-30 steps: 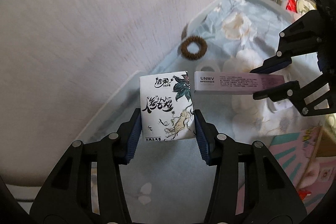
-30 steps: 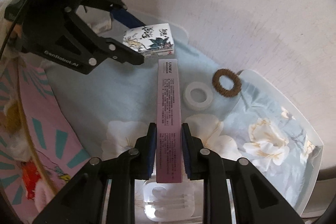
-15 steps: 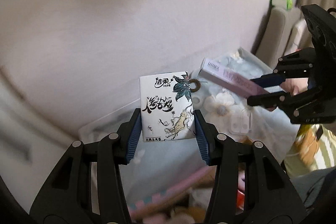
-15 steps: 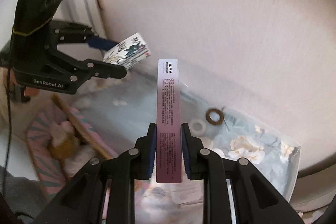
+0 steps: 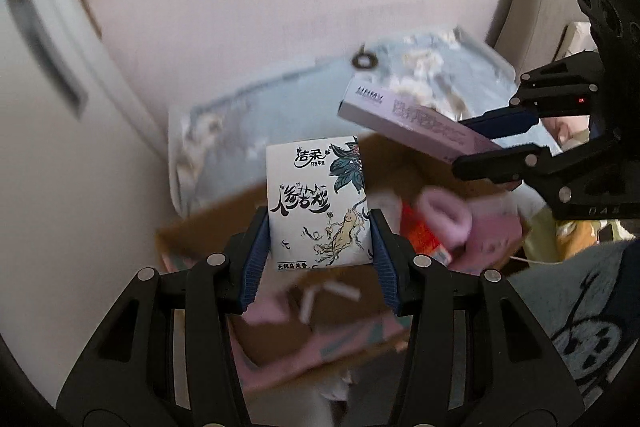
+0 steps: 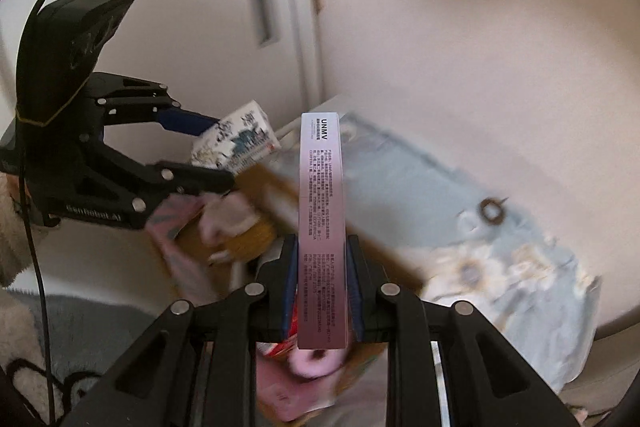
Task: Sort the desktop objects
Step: 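Carry the tissue pack and pink box into the cardboard box and release both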
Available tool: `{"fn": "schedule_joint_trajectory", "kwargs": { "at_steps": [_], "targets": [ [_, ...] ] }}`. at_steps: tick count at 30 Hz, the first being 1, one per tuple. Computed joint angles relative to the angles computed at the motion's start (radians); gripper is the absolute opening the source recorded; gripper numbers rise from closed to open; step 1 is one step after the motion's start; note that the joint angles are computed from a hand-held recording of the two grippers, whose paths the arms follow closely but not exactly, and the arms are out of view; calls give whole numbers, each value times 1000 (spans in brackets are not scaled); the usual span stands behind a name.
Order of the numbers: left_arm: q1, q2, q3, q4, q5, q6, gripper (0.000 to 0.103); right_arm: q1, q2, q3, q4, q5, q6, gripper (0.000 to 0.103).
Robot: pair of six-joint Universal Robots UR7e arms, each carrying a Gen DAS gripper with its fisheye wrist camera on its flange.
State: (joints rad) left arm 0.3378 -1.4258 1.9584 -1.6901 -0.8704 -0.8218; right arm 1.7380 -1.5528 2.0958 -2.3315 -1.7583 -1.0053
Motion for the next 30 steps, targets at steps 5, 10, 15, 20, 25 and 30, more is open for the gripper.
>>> {"fn": "schedule_joint_trajectory", "kwargs": {
  "at_steps": [5, 10, 15, 20, 25, 30],
  "targets": [
    [-6, -32, 61, 12, -32, -123, 45, -9, -4, 69, -2, -59, -32, 21],
    [-16, -37, 71, 98, -23, -200, 45, -17, 27, 110, -30, -76, -42, 21],
    [-11, -42, 60, 148, -15, -238, 45, -8, 47, 114, -23, -97, -76, 21],
    [-11, -54, 65, 175, -21, -278, 45, 7, 38, 146, -27, -98, -178, 21],
    [-4, -50, 51, 220, -15, -336, 58, 24, 62, 170, -57, -132, -224, 21],
    [-35, -53, 31, 304, 68, -408, 88, 35, 58, 216, -175, -141, -261, 65]
  ]
}}
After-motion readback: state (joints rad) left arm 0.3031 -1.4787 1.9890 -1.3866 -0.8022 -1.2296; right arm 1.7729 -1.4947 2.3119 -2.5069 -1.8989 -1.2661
